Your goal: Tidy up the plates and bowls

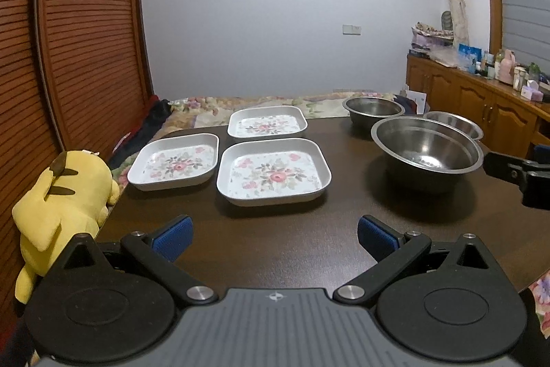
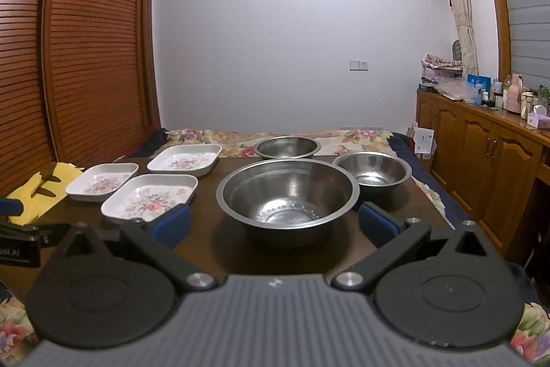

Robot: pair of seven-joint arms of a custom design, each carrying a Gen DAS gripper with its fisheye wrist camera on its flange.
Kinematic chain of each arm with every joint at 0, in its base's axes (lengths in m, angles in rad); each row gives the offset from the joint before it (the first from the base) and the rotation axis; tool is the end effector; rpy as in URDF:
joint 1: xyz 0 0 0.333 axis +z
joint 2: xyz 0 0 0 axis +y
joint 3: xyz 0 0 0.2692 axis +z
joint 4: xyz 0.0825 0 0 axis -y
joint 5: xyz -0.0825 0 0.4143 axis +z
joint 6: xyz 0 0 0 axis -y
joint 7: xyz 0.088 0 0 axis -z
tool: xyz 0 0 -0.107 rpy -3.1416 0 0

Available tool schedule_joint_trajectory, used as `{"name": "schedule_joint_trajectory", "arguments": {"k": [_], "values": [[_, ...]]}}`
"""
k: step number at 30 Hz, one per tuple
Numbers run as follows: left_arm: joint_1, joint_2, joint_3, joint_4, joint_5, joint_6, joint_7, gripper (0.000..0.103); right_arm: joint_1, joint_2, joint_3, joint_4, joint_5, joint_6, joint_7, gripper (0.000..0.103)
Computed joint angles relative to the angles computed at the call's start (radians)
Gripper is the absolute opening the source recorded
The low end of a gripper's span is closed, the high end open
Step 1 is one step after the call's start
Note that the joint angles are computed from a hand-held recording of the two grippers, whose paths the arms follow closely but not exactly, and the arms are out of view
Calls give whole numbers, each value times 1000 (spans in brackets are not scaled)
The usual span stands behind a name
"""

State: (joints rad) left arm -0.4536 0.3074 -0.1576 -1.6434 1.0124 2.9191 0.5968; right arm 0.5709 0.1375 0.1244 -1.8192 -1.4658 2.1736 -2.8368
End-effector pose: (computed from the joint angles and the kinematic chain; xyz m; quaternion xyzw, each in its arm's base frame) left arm 0.5518 -0.4366 0.4771 -0.4416 0.7367 -0.4182 0.2955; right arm 0.5293 0.3883 0.4550 -0.4543 0.6686 -0.4716 0.3525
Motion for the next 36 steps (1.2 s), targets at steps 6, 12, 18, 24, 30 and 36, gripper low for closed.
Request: {"name": "schedule_joint_trajectory", "arguments": {"k": [6, 12, 18, 24, 30, 36], "values": [[29, -3, -22, -20, -84, 49, 75, 103, -1, 28, -11, 36, -12, 15, -39, 103], [19, 10, 3, 4, -69, 29, 68, 103, 3, 65, -33, 91, -43, 56, -77, 103], [32, 32, 16, 43, -59, 12, 90, 103, 7, 123, -60, 176, -53, 140, -109, 103], [55, 61, 30, 79, -101, 58, 137, 103, 15, 210, -96, 298, 0, 240, -216, 103], [88, 109, 26, 134, -154, 89, 182, 98, 34, 310, -142, 435, 104, 312, -337, 103], [124, 210, -19, 237, -289, 78, 346, 81, 39, 431, -173, 584, 260, 363, -477, 83]]}}
